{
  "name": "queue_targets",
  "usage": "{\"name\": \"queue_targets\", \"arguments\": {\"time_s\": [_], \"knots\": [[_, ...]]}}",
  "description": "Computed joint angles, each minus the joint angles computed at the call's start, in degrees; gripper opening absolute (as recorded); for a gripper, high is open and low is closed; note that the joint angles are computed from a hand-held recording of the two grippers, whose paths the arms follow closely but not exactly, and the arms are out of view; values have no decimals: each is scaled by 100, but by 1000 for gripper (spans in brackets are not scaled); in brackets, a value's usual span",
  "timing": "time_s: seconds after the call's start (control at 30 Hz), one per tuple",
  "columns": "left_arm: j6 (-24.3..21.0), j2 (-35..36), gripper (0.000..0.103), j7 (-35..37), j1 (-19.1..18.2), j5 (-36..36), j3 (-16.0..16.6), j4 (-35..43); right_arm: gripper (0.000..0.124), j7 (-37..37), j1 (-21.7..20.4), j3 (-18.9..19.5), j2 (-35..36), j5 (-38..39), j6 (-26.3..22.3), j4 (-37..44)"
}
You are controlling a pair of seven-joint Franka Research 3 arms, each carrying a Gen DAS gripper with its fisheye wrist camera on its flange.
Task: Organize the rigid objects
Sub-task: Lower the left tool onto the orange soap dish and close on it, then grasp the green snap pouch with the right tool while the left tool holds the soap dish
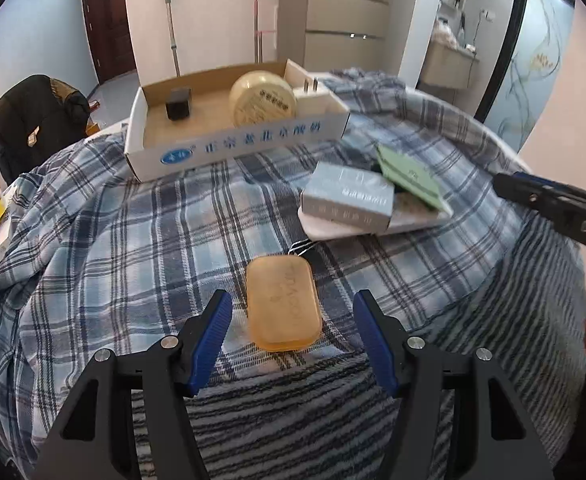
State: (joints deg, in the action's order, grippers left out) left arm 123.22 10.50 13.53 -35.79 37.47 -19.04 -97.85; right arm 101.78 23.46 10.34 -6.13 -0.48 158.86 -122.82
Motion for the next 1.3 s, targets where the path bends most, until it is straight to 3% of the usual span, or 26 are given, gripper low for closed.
{"name": "queue_targets", "arguments": {"time_s": [0.2,0.33,0.5,0.7,0.93,1.1,1.2,1.3], "knots": [[-274,258,66,68,0,-265,48,255,45,-635,146,-118,20,786,-59,-5],[-405,432,62,197,-28,-298,88,473,45,-356,-4,-47,-94,433,86,-102],[-522,535,47,308,-31,-470,126,598,45,-175,-117,-58,-191,347,48,-180],[-196,395,45,183,45,-569,152,347,45,-74,-203,-16,-275,201,-5,-220],[-280,-225,45,-899,-134,746,136,35,46,90,-225,18,-218,24,-123,-31],[-666,-396,45,-1449,-120,1542,7,103,54,141,-82,-48,29,506,-199,355],[-635,-358,45,-1383,-53,1559,-35,283,75,474,-45,-59,278,622,-280,686],[-911,-122,45,-1322,-143,1901,-13,733,82,898,24,-112,680,926,-540,1187]]}}
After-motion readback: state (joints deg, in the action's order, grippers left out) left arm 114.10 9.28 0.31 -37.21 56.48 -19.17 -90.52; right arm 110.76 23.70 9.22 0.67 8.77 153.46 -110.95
